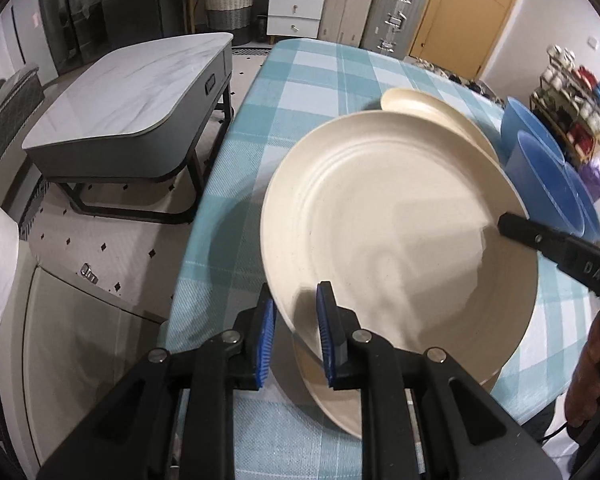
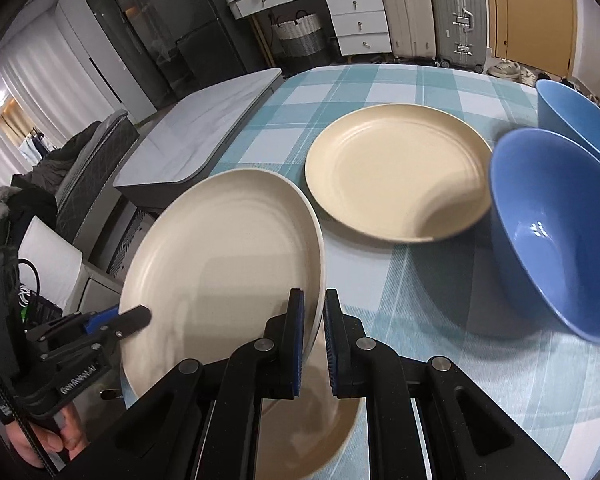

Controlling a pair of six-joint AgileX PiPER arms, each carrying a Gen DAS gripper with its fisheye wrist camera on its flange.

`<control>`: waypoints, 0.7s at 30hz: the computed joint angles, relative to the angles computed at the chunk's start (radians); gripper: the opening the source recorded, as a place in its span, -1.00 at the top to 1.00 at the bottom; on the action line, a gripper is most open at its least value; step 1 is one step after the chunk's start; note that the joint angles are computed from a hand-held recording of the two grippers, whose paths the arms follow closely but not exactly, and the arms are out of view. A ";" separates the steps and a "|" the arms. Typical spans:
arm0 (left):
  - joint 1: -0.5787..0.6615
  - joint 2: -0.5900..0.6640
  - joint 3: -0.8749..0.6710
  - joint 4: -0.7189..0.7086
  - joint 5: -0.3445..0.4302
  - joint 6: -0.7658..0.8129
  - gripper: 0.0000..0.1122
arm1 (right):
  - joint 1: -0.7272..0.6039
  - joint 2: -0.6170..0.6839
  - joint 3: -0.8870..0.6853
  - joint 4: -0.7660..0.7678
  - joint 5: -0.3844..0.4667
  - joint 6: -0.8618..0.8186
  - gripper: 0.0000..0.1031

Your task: Organize plates and bowls

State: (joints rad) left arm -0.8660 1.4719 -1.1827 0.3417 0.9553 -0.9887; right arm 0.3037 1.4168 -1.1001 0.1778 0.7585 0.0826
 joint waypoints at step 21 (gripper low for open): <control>-0.184 0.048 -0.006 0.153 0.147 -0.083 0.61 | -0.006 -0.207 0.311 0.039 -0.124 -0.019 0.81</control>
